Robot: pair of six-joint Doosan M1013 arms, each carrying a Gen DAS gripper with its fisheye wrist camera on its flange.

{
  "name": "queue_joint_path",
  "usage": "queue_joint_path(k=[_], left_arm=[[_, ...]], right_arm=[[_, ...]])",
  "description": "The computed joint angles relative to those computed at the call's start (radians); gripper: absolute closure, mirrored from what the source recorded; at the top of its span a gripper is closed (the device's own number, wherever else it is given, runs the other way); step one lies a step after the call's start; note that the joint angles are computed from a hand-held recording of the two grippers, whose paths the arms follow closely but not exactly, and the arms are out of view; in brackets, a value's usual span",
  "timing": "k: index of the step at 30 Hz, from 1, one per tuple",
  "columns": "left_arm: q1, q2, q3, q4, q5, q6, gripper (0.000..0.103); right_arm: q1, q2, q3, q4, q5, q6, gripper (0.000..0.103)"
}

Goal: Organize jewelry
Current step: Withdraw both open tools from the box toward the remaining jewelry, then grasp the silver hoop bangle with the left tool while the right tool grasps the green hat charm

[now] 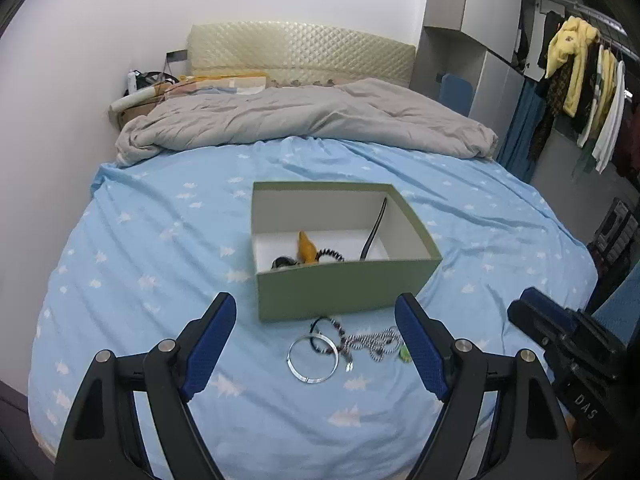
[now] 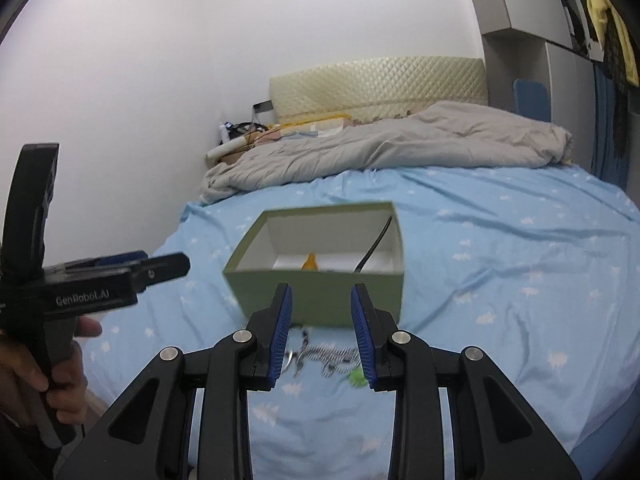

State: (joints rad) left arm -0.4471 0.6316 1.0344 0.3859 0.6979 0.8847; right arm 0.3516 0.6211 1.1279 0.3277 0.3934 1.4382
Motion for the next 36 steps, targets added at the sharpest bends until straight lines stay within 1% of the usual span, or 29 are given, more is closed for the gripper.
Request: queue_joint_path(k=[2,5,7,10,12,13,14,16,18,23,25,29,33,36], left_arm=[[-0.007,-0.021,0.045,0.018,-0.022,-0.033,0.021],[-0.013,-0.039,0.086,0.045,-0.043,-0.079,0.021],[-0.020,-0.049,0.114,0.083,-0.052,-0.114,0.021],[-0.025,-0.062,0.148,0.075,-0.075,-0.118,0.021],[-0.030,-0.067,0.167,0.062,-0.081,-0.114,0.021],[-0.034,-0.071,0.179,0.065,-0.087,-0.123,0.021],[-0.036,-0.074,0.187,0.063,-0.093,-0.122,0.021],[-0.041,-0.076,0.198,0.071,-0.094,-0.134,0.021],[-0.041,-0.077,0.205,0.063,-0.095,-0.139,0.021],[-0.034,-0.072,0.212,0.053,-0.099,-0.143,0.021],[-0.029,-0.065,0.207,0.036,-0.098,-0.137,0.021],[-0.014,-0.044,0.195,-0.039,-0.093,-0.099,0.022],[0.003,-0.017,0.177,-0.109,-0.079,-0.054,0.023],[0.014,0.006,0.158,-0.152,-0.065,-0.023,0.023]], right_arm=[[0.004,-0.016,0.037,-0.016,-0.017,0.009,0.075],[0.009,-0.033,0.081,-0.067,-0.038,0.051,0.075],[0.008,-0.048,0.111,-0.045,-0.048,0.040,0.075],[0.016,-0.070,0.156,-0.085,-0.087,0.061,0.075],[0.021,-0.081,0.183,-0.138,-0.120,0.108,0.075],[0.020,-0.084,0.190,-0.115,-0.120,0.089,0.075],[0.020,-0.085,0.194,-0.091,-0.110,0.075,0.075],[0.021,-0.084,0.198,-0.103,-0.098,0.088,0.075],[0.020,-0.080,0.196,-0.088,-0.085,0.079,0.075],[0.020,-0.071,0.194,-0.116,-0.078,0.102,0.075],[0.019,-0.062,0.184,-0.117,-0.057,0.107,0.075],[0.017,-0.040,0.159,-0.085,-0.015,0.079,0.075],[0.017,-0.011,0.124,-0.114,0.029,0.111,0.074],[0.015,0.013,0.093,-0.143,0.062,0.143,0.070]])
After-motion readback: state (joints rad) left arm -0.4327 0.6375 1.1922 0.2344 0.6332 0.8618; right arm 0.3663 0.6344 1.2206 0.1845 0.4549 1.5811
